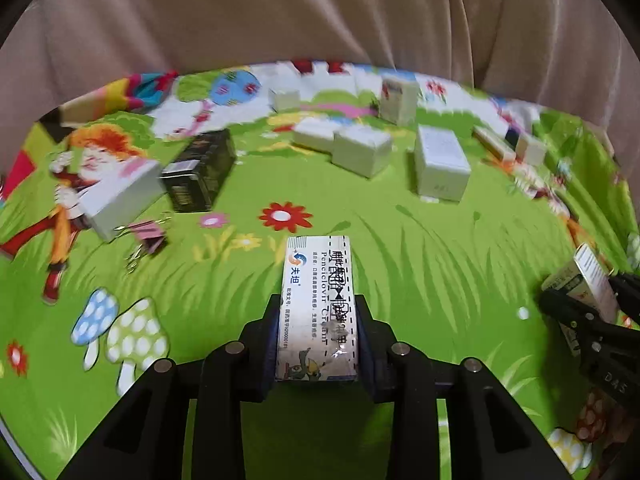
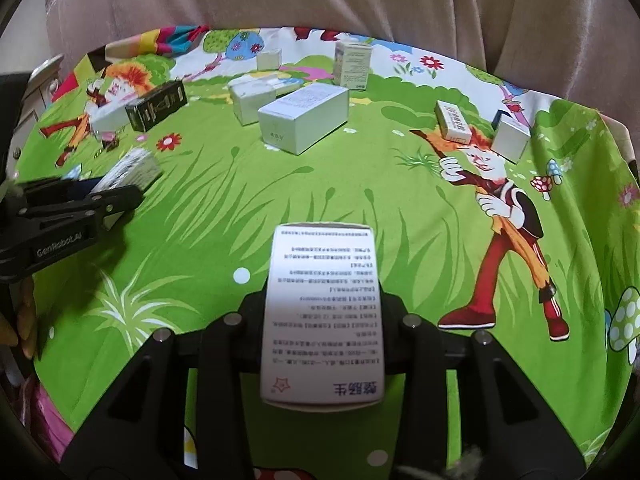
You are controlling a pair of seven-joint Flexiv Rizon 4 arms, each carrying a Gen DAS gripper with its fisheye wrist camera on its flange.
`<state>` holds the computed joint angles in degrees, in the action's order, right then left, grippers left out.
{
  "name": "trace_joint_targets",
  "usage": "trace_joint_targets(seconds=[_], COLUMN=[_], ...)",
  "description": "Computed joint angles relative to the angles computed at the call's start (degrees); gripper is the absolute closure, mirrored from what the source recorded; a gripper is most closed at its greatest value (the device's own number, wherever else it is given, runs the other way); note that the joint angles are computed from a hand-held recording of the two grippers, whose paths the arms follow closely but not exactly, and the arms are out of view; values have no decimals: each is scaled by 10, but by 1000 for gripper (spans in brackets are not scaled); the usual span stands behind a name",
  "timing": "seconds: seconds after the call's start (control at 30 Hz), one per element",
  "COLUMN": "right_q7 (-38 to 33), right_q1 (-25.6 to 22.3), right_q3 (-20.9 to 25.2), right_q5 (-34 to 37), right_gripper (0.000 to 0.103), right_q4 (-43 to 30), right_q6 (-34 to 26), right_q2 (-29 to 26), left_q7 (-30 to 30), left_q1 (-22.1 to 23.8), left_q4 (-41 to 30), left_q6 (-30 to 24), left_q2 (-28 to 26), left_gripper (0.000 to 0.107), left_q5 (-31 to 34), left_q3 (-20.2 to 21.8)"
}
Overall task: Organize rigid objects
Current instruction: 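Lift both held boxes and carry them to the storage box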
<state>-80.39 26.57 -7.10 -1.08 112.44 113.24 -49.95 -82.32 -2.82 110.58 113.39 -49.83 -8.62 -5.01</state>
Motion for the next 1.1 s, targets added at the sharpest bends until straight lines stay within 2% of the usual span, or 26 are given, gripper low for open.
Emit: trace_joint_targets(seconds=[0.07, 0.13, 0.23, 0.37, 0.5, 0.57, 0.7, 0.83, 1.1], right_q7=[8, 2, -59, -132, -184, -203, -232, -255, -249], right_q1=[1, 9, 56, 85, 97, 98, 92, 89, 86], right_q3=[6, 11, 0, 20, 49, 64, 95, 117, 139], right_q5=[35, 64, 141, 200, 230, 229, 225, 217, 188], right_gripper=[60, 60, 60, 60, 60, 60, 60, 60, 60], right_q4=[17, 37, 73, 100, 111, 119, 120, 124, 144], right_q6=[69, 133, 274, 431, 542, 577, 601, 594, 577], right_q2=[2, 10, 41, 82, 105, 113, 126, 135, 140], left_q7=[-26, -44, -72, -83, -68, -66, -57, -64, -82], left_q1=[27, 4, -12, -26, -44, -42, -43, -27, -12], left_q4=[37, 72, 120, 162, 201, 220, 249, 278, 323], left_q6=[52, 131, 243, 343, 430, 454, 493, 492, 516], left_q2=[18, 42, 79, 120, 146, 156, 161, 173, 162], left_gripper=[72, 72, 72, 72, 72, 72, 72, 72, 72], left_q5=[22, 20, 18, 12, -5, -4, -17, -8, -8], left_q3=[-28, -3, 15, 27, 37, 37, 37, 36, 46])
